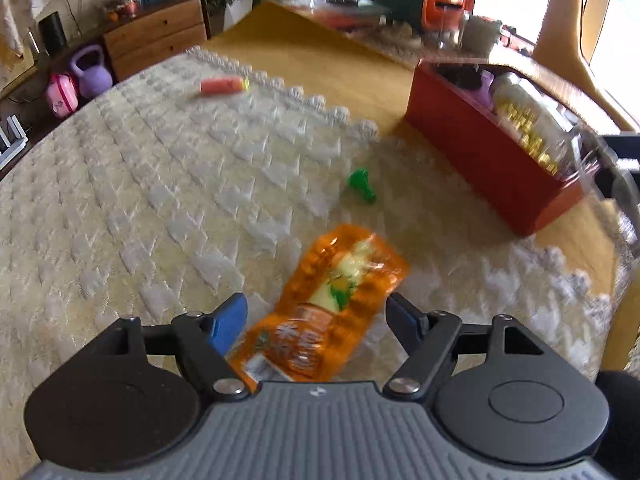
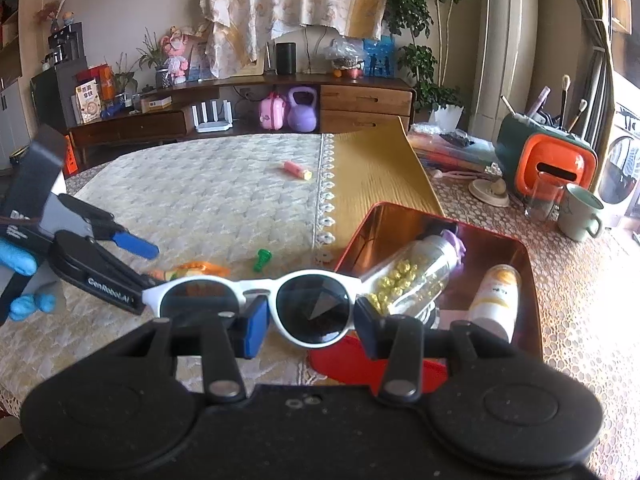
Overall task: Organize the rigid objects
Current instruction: 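Grasp the orange snack pouch with left tool while right tool grasps the white sunglasses, then carry the pouch in left tool and sunglasses in right tool into the red box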
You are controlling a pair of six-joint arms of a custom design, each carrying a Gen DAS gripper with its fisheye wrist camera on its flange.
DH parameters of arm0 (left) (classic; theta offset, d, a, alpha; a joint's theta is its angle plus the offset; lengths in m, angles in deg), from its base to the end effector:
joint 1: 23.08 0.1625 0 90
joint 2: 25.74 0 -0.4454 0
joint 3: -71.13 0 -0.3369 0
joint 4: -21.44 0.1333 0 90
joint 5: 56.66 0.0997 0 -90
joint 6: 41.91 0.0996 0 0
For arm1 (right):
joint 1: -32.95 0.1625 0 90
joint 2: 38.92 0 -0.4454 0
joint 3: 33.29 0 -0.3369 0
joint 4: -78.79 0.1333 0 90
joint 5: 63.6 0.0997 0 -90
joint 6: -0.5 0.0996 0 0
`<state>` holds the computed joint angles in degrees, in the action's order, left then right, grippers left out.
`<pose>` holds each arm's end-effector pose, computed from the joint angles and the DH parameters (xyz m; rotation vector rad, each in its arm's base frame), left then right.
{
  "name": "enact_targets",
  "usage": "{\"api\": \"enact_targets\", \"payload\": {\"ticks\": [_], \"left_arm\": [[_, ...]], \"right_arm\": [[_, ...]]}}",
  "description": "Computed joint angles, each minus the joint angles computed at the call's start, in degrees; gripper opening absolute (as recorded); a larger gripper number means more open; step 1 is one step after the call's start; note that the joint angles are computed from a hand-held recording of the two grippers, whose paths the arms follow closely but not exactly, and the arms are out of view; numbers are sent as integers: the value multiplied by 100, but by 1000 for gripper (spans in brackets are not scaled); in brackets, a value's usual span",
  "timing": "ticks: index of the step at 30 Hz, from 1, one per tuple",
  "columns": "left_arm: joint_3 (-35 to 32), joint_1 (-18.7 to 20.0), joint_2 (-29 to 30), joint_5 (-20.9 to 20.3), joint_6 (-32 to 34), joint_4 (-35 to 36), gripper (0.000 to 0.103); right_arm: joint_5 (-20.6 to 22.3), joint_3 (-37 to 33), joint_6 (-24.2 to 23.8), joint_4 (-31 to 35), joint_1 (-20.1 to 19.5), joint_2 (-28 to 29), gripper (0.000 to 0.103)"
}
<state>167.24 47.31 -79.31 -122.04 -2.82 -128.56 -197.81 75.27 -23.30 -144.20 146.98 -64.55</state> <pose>-0.0485 -0.6568 0.2366 1.2228 2.3560 -0.3036 0.2871 -0.4871 0.0514 0.5069 -2.1652 1.0220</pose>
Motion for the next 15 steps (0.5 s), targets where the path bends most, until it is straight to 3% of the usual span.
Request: {"api": "enact_targets", "payload": {"ticks": [8,9,12,15], "left_arm": [[-131,124,61,-243,246,120,76],[-94,113,63,-219,265,52,74],[39,71,29,-265,358,-122,55],[222,-4,18,-159,378,-394,48]], "right_arm": [[-17,-68,102,180,-63,15,46],[-20,-78,105,189,-63,24,46],[2,-109,108,232,-64,34,46],[13,-132,115,263,-51,48,46]]}}
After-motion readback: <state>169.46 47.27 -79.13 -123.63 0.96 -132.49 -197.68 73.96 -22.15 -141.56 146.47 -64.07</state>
